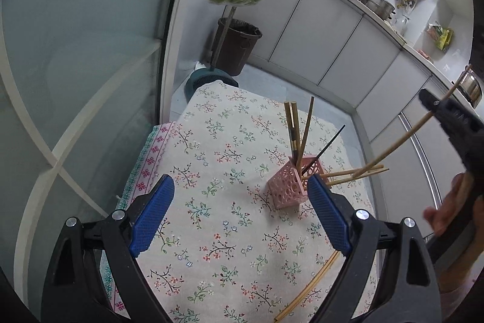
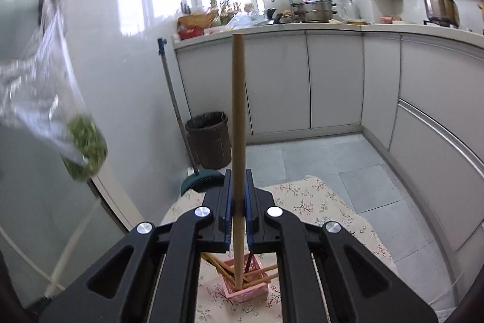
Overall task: Organize utensils
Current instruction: 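Carry the held chopstick over the pink holder and open the right gripper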
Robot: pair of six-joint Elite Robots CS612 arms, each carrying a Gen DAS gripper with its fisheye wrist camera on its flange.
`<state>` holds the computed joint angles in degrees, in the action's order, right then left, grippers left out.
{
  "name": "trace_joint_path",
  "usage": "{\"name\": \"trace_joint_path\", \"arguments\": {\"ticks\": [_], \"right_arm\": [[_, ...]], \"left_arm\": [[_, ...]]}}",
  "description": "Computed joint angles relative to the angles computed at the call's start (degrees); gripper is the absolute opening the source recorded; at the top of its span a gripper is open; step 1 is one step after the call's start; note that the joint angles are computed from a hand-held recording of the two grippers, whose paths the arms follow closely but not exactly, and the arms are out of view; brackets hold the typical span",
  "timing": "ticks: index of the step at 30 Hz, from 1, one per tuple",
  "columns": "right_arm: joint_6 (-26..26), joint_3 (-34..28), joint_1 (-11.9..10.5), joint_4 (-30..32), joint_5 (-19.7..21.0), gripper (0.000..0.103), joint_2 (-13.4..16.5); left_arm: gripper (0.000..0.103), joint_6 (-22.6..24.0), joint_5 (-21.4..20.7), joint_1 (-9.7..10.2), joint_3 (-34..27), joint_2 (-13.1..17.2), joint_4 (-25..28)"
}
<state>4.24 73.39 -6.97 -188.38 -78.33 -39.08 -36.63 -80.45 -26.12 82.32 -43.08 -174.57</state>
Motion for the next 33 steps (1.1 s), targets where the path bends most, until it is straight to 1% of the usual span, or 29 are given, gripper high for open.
{"name": "trace_joint_path", "arguments": {"ticks": [4, 9, 12, 14, 15, 16, 17, 18, 19, 21, 22, 23, 25, 27, 28, 31, 33], "right_arm": [[-1.53, -0.07, 0.66, -1.03, -0.93, 0.007, 1.28], [-1.74, -1.64, 1.29, -4.03, -2.32, 0.007, 4.17], [-1.60, -2.41, 1.28, -4.97, -1.40, 0.007, 5.78], [-1.62, -2.94, 1.18, -6.97, -0.32, 0.007, 7.17], [-1.49, -2.96, 1.11, -7.17, -0.12, 0.008, 7.50], [-0.98, -2.98, 0.94, -6.35, 0.30, 0.015, 7.44], [0.69, -2.53, 0.61, -5.78, 1.28, 0.018, 7.19], [1.91, -2.15, 0.35, -5.78, 1.92, 0.026, 6.95], [2.66, -1.27, 0.13, -5.97, 1.99, 0.032, 6.32], [0.79, 0.87, -0.01, -7.40, 1.02, 0.032, 4.84], [0.12, 1.69, -0.04, -8.05, 0.77, 0.036, 4.31], [-0.57, 2.71, 0.00, -8.58, -0.26, 0.038, 3.61], [-1.32, 5.25, -0.18, -9.73, -1.27, 0.047, 2.05], [-1.70, 7.85, -0.31, -10.53, -2.99, 0.051, 0.58], [-1.60, 8.80, -0.49, -10.85, -3.09, 0.056, 0.04], [-1.22, 11.82, -0.91, -11.16, -5.74, 0.068, -1.44], [-1.12, 13.65, -1.30, -10.46, -7.19, 0.074, -2.40]], "left_arm": [[0.085, 1.05, -0.35, -0.01, 0.05, -0.01, -0.13], [0.086, 1.55, -0.51, -0.03, -0.02, 0.04, 0.31], [0.086, 1.31, -0.26, -0.01, -0.20, 0.13, 0.84], [0.086, 1.08, -0.25, 0.02, -0.20, 0.12, 0.67], [0.086, 1.05, 0.26, -0.05, -0.14, 0.10, 0.53], [0.086, 1.24, 1.24, -0.22, -0.06, 0.04, 0.54], [0.086, 1.61, 2.19, -0.41, 0.00, 0.00, 0.71], [0.086, 1.91, 2.76, -0.54, 0.08, -0.01, 0.53], [0.086, 2.18, 2.85, -0.60, 0.12, 0.01, 0.14], [0.086, 2.66, 2.66, -0.73, 0.21, 0.01, -0.66], [0.086, 2.96, 2.69, -0.94, 0.41, 0.00, -1.70], [0.086, 3.16, 2.90, -1.08, 0.45, 0.04, -2.21], [0.087, 3.97, 4.32, -1.69, 0.64, 0.01, -3.24], [0.088, 5.11, 5.70, -2.29, 0.52, 0.10, -3.15], [0.088, 5.74, 6.13, -2.61, 0.45, 0.17, -2.99], [0.090, 7.67, 6.02, -3.38, 0.17, 0.46, -2.22], [0.092, 9.42, 6.29, -4.08, -0.06, 0.71, -1.38]]}}
